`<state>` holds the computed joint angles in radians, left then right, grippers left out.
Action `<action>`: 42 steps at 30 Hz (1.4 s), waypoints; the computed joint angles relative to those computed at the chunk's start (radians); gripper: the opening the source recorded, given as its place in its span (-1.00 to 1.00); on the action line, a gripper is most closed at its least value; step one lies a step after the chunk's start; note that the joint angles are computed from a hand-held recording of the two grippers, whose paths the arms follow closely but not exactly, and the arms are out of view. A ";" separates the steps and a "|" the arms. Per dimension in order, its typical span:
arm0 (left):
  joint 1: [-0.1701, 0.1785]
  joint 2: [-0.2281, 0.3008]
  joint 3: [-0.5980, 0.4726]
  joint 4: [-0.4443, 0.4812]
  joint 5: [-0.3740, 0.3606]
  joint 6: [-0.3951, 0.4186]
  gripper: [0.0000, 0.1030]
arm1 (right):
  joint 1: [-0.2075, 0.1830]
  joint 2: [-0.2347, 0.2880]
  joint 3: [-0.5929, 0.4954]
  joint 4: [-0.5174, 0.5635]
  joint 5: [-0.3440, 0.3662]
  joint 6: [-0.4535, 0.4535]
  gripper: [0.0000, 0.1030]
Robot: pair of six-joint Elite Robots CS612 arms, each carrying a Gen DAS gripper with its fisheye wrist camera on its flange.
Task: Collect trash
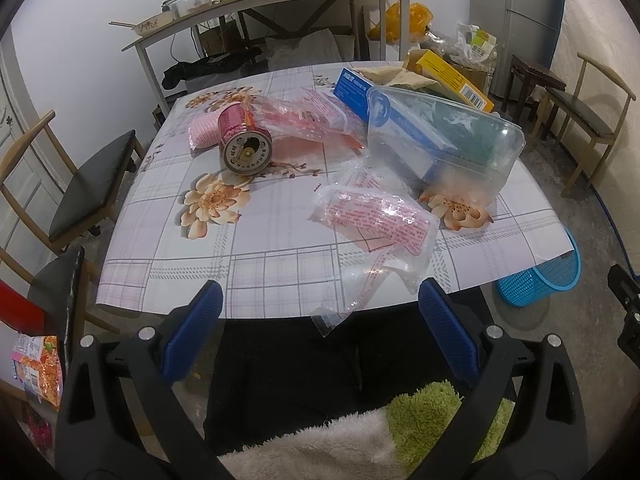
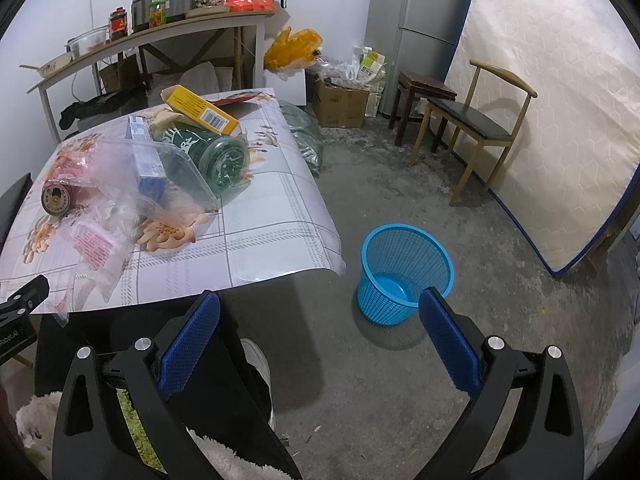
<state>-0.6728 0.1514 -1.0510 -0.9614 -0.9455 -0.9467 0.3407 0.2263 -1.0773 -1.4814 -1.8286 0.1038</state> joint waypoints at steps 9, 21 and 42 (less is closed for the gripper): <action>0.000 0.000 0.000 0.001 -0.001 -0.001 0.83 | 0.001 -0.001 0.003 -0.003 -0.001 -0.001 0.88; 0.004 0.002 -0.003 0.001 -0.003 0.001 0.83 | 0.002 -0.002 0.004 -0.002 -0.004 -0.001 0.88; 0.011 0.009 -0.021 0.012 -0.006 0.002 0.83 | 0.003 -0.002 0.005 -0.003 -0.006 -0.001 0.88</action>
<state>-0.6620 0.1600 -1.0720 -0.9496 -0.9515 -0.9447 0.3442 0.2242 -1.0721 -1.4840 -1.8344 0.1025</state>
